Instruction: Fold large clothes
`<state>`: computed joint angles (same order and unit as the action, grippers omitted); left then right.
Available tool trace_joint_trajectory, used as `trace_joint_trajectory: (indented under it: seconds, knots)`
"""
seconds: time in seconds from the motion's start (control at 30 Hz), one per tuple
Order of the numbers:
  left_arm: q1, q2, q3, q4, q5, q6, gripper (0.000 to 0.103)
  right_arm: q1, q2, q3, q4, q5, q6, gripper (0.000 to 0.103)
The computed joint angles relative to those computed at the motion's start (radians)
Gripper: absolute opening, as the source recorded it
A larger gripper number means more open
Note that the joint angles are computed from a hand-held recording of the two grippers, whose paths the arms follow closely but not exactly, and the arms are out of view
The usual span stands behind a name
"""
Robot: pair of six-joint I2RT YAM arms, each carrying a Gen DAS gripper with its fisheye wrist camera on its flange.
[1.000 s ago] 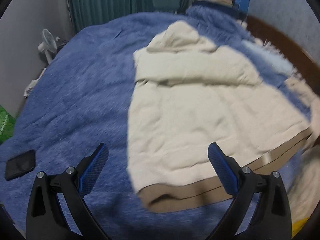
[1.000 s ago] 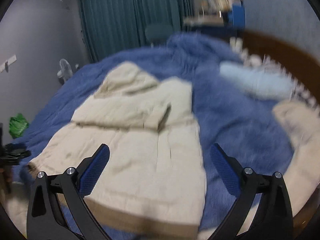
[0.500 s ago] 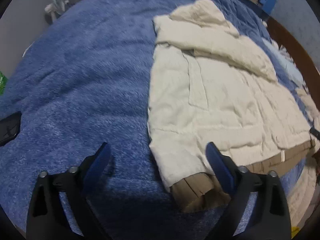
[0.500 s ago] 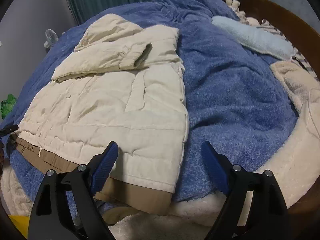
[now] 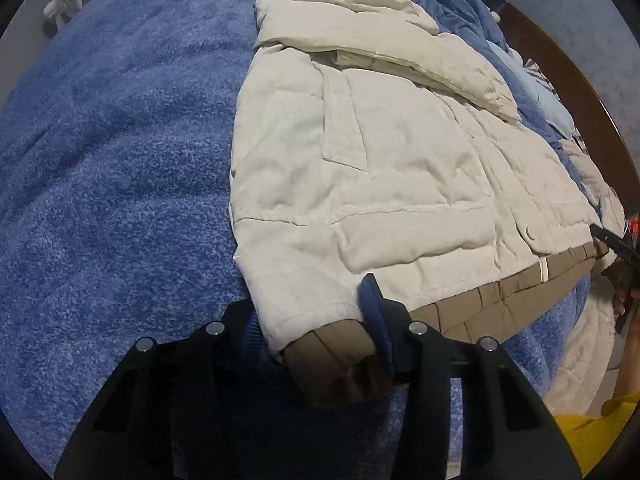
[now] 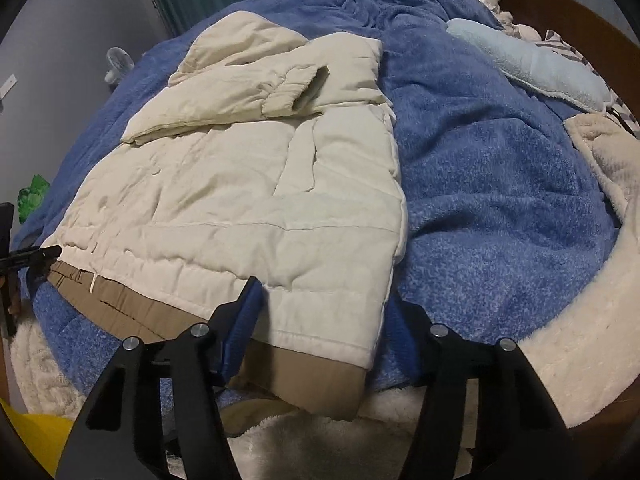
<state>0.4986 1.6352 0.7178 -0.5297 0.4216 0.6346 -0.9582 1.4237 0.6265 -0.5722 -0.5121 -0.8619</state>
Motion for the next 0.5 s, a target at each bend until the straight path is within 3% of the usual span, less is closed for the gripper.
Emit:
trace_joint_trajectory:
  seconds: [0.23, 0.27, 0.3, 0.37, 0.43, 0.47, 0.5]
  knots:
    - [0.020, 0.159, 0.102, -0.076, 0.031, -0.025, 0.043, 0.019, 0.181, 0.125, -0.087, 0.031, 0.049, 0.062]
    - [0.022, 0.161, 0.103, -0.079, 0.035, -0.022, 0.042, 0.014, 0.192, 0.133, -0.099, 0.023, 0.045, 0.059]
    - [0.023, 0.148, 0.095, -0.080, 0.043, -0.010, 0.035, -0.001, 0.180, 0.129, -0.110, -0.004, 0.025, 0.046]
    - [0.019, 0.093, 0.056, -0.061, 0.049, 0.017, 0.031, -0.040, 0.084, 0.078, -0.108, -0.075, -0.031, 0.037]
    - [0.015, 0.035, 0.020, -0.057, 0.060, 0.047, 0.030, -0.070, 0.057, 0.068, -0.142, -0.127, -0.076, 0.037]
    - [0.012, 0.023, 0.012, -0.058, 0.059, 0.053, 0.029, -0.069, 0.072, 0.074, -0.154, -0.124, -0.070, 0.041]
    - [0.005, 0.025, 0.011, -0.057, 0.050, 0.051, 0.029, -0.054, 0.111, 0.089, -0.161, -0.099, -0.047, 0.056]
